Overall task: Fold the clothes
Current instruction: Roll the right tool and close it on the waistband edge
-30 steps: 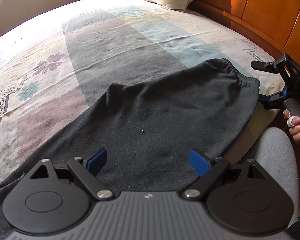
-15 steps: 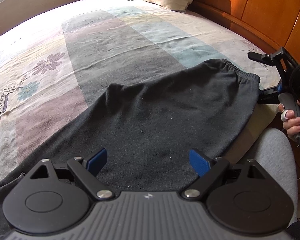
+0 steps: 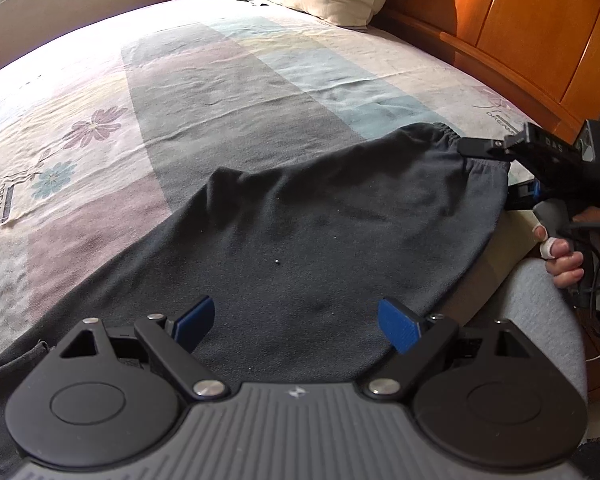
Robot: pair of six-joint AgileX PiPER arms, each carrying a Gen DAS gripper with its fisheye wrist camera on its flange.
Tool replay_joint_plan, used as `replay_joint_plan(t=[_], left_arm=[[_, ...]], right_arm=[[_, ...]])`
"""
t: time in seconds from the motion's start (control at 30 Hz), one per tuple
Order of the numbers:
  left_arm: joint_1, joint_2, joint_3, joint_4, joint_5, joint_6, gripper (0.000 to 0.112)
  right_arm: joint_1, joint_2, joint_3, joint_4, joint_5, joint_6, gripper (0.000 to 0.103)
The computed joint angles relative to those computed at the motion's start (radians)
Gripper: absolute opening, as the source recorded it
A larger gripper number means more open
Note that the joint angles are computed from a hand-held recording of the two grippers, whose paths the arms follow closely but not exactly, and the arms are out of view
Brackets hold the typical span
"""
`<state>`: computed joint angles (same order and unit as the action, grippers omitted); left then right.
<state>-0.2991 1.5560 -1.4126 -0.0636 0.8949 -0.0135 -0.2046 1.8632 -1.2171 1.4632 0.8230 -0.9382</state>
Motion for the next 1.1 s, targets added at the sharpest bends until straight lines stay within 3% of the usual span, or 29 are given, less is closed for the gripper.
replay_joint_plan(t=[0.23,0.37,0.53,0.7,0.9,1.0,1.07,1.1], left_arm=[[0.007,-0.001,0.012,-0.017,-0.010,0.008,0.089],[0.003,-0.002,0.015,-0.025,-0.013,0.019,0.089],[0.005,0.003,0.009,-0.026,-0.009,0.018,0.089],[0.018,0.007,0.006,-0.036,-0.007,0.022,0.089],[0.012,0.013,0.005,-0.056,-0.006,0.043,0.089],[0.013,0.006,0.013,-0.059,-0.011,0.047,0.089],[0.018,0.001,0.019,-0.058,-0.014,0.042,0.089],[0.021,-0.002,0.023,-0.059,-0.016,0.042,0.089]], right_arm=[[-0.137,0.120,-0.052,0.131,0.285,-0.026,0.103],[-0.166,0.153,-0.065,0.182,0.356,0.097,0.103],[-0.162,0.178,-0.042,0.246,0.372,0.046,0.102],[-0.157,0.131,-0.012,0.181,0.318,0.080,0.096],[-0.094,0.087,-0.025,0.087,0.154,0.124,0.077],[-0.069,0.053,0.018,0.074,0.083,0.055,0.062],[-0.063,0.032,0.060,0.083,0.034,0.001,0.035],[-0.077,0.039,0.073,0.111,0.046,0.011,0.031]])
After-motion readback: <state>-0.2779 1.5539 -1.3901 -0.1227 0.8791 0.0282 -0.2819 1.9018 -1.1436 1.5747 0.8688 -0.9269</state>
